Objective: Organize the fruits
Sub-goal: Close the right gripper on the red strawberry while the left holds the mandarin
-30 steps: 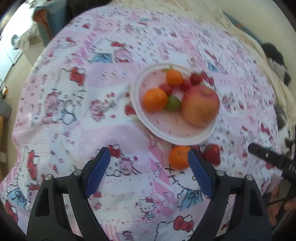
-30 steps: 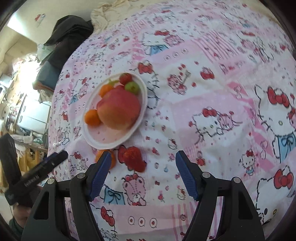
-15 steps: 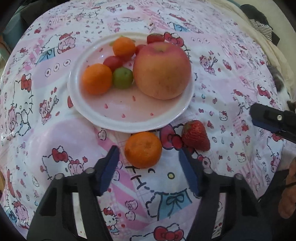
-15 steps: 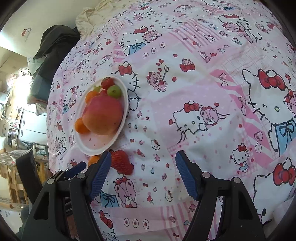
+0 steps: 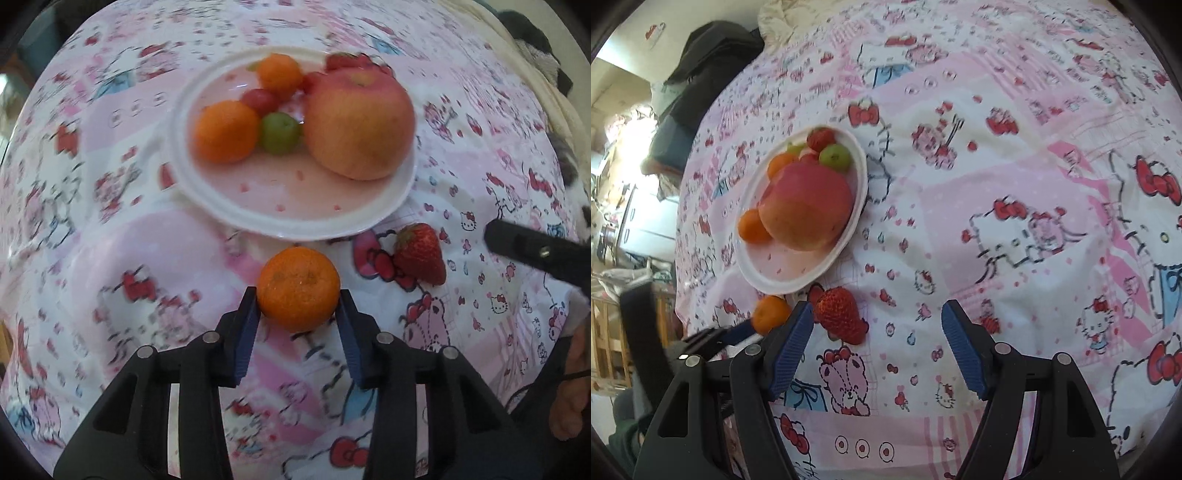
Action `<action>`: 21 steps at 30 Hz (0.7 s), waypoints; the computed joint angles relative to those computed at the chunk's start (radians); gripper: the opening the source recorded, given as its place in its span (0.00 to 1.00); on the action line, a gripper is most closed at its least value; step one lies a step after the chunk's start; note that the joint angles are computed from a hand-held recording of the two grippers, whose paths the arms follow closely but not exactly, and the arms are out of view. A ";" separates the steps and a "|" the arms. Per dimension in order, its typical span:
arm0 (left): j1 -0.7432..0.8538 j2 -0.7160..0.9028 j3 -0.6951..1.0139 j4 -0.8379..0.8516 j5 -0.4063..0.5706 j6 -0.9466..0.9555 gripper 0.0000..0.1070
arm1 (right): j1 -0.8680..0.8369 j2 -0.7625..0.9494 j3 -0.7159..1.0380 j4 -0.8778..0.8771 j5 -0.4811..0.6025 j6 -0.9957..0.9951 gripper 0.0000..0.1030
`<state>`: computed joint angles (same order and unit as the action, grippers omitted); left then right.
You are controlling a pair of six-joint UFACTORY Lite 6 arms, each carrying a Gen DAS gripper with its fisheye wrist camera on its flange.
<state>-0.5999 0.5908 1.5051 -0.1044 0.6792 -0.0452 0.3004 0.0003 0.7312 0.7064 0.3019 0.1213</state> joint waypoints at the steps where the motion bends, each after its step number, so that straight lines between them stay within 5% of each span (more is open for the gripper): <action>1: 0.015 -0.020 -0.016 -0.010 0.001 0.007 0.35 | 0.006 0.020 0.013 0.005 0.001 -0.008 0.72; 7: 0.057 -0.122 -0.077 0.104 -0.026 -0.086 0.35 | 0.074 0.190 0.171 -0.101 0.027 0.054 0.72; 12: 0.120 -0.144 -0.079 0.048 -0.019 -0.047 0.35 | 0.151 0.351 0.354 -0.491 0.108 0.328 0.72; 21: 0.103 -0.137 -0.050 0.017 -0.009 -0.080 0.35 | 0.213 0.420 0.417 -0.702 0.144 0.458 0.66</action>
<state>-0.4965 0.4536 1.4550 -0.0874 0.6699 -0.1255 0.5132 0.4198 1.1485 0.0040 0.4464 0.5788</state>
